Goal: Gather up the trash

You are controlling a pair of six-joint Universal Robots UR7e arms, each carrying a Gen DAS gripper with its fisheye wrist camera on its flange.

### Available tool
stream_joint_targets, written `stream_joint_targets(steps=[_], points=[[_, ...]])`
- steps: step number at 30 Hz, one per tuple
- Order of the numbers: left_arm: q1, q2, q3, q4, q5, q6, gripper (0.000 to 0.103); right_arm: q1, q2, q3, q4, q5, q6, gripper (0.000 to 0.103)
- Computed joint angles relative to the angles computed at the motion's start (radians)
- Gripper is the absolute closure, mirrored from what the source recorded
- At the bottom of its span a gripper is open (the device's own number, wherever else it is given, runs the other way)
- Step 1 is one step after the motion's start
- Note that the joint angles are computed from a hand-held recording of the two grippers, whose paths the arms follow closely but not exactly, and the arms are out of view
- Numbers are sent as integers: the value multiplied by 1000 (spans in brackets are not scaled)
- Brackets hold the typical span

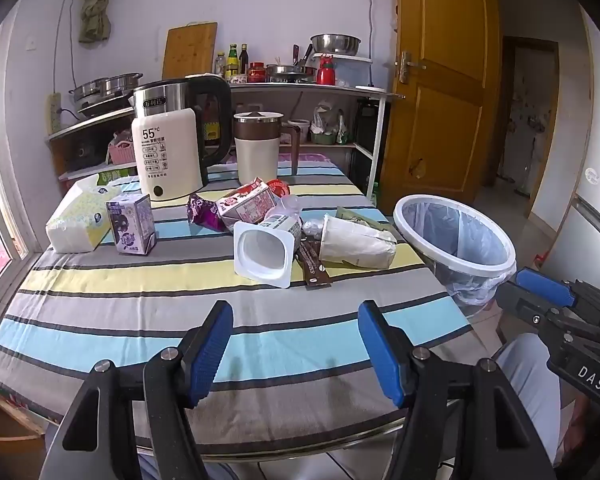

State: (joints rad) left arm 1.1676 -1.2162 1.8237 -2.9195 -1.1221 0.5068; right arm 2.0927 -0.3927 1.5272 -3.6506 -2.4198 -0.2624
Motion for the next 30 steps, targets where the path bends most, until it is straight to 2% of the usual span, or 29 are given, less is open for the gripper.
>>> stream_joint_targets(steps=[28, 30], points=[[11, -14, 1, 1, -50, -11, 38, -5, 1, 1, -13, 1, -19, 59], [10, -13, 1, -1, -48, -10, 38, 11, 0, -6, 6, -11, -3, 59]])
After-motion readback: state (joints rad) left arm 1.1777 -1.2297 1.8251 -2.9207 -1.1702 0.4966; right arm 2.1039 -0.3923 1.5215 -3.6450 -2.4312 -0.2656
